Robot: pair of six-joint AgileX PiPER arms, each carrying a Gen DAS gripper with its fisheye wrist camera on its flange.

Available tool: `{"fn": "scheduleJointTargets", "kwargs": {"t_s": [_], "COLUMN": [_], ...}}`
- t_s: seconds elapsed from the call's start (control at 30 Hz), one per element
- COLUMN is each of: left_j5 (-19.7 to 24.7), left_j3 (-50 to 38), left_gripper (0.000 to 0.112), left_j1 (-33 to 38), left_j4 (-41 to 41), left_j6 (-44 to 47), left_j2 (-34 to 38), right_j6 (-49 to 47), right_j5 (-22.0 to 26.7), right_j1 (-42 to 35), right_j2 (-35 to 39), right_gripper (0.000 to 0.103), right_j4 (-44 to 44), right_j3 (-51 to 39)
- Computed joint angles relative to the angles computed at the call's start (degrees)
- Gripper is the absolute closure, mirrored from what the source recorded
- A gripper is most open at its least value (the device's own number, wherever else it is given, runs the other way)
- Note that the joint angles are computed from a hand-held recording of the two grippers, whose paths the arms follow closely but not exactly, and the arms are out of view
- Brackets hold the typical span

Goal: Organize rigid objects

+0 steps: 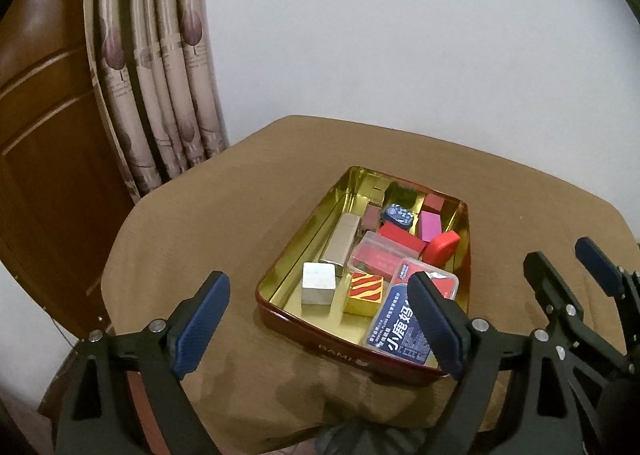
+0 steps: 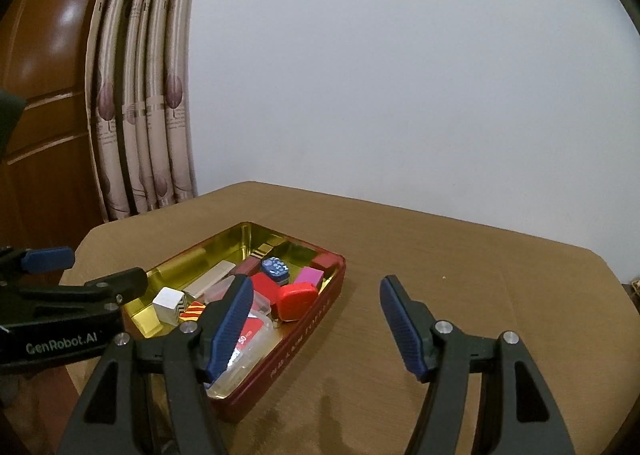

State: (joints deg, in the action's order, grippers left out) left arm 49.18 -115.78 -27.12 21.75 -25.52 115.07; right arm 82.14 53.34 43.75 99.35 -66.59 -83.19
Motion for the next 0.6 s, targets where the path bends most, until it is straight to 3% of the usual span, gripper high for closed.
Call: {"fn": "scheduleJointTargets", "kwargs": {"t_s": [0.6], "left_j5": [3.53], "left_j3": [-2.69], "left_gripper": [0.017], "left_j1": [0.78], "left_j4": [-3.90], "left_j6": [3.01], "left_j2": [2.17], "right_j6": [-1.79], "right_j5": [1.01], "right_j1": [0.51], "right_j2": [0.85], "right_gripper": [0.035], "right_j4": [0.66], "right_j3": [-0.94]}}
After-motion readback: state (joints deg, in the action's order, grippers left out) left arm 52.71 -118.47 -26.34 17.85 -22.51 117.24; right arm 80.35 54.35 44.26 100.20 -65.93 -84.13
